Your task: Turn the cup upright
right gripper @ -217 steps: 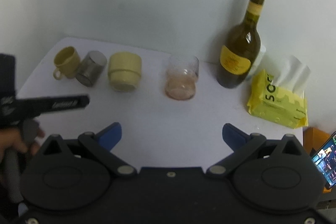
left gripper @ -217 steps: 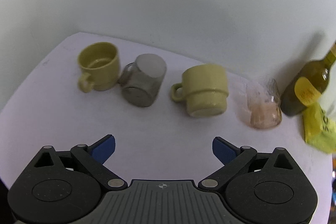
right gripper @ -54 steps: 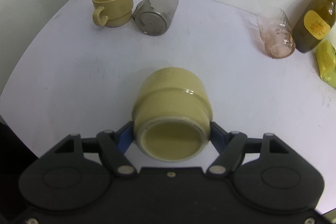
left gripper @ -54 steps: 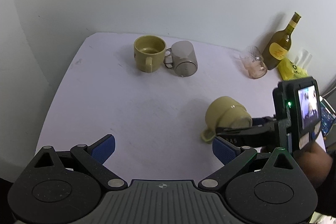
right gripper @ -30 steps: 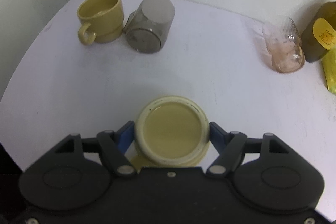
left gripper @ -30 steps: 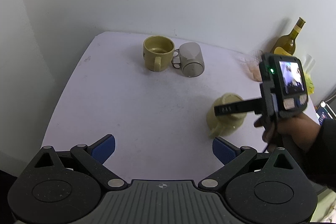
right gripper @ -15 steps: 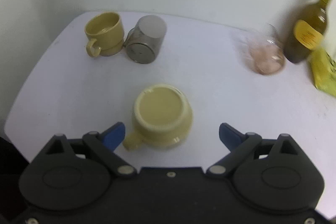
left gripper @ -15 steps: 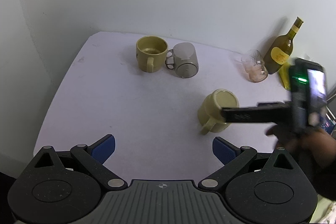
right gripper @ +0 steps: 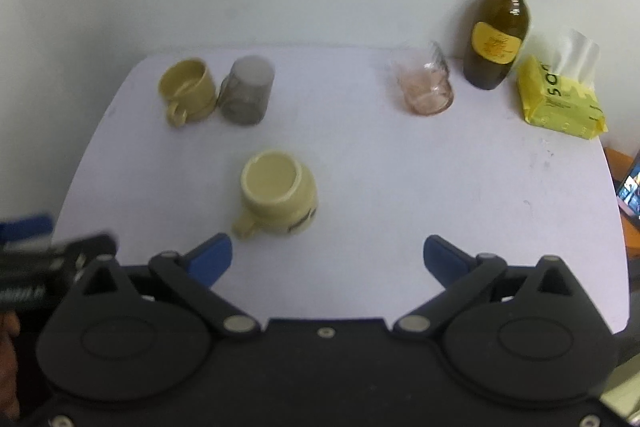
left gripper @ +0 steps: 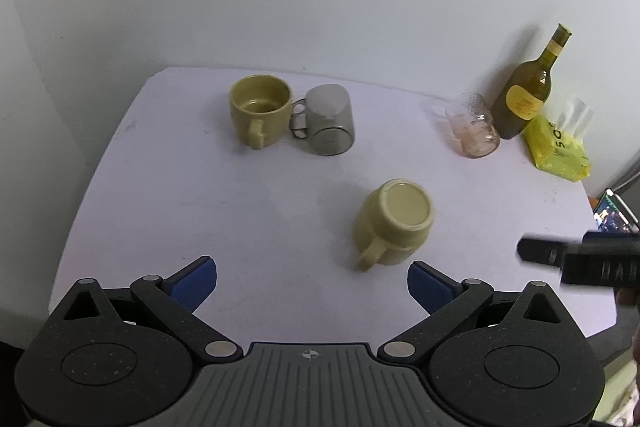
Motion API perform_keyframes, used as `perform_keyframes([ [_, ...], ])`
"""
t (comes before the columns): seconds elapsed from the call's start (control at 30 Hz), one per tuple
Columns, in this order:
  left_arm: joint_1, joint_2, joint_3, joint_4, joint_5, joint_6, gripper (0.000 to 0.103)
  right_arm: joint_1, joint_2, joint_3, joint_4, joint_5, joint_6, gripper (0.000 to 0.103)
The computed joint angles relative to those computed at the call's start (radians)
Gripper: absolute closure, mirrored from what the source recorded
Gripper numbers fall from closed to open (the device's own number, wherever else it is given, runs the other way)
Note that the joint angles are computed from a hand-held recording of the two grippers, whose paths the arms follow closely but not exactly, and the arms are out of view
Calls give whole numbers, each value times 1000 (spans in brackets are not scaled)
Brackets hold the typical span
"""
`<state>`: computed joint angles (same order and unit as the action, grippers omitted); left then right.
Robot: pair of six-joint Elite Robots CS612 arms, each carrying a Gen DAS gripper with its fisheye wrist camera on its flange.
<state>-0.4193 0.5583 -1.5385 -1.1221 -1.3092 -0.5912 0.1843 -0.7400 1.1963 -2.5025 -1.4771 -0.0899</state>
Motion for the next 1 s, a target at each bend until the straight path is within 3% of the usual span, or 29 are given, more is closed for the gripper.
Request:
perform_keyframes([
  [0.13,-11,-20,34,24,21,-17,0,2,1,-6,23,-26,-49,0],
  [0.33,-25,-31,55,27,71,-66,0,-7,16,-42,80,-5,-71,0],
  [0.67,-33,-46,76,82,87,-165,0,-12,32,-76,114,40,-179,0],
  [1.0,-40,-50,83,105,94,-177,0,-17,37,-86,123,57,-207,0],
])
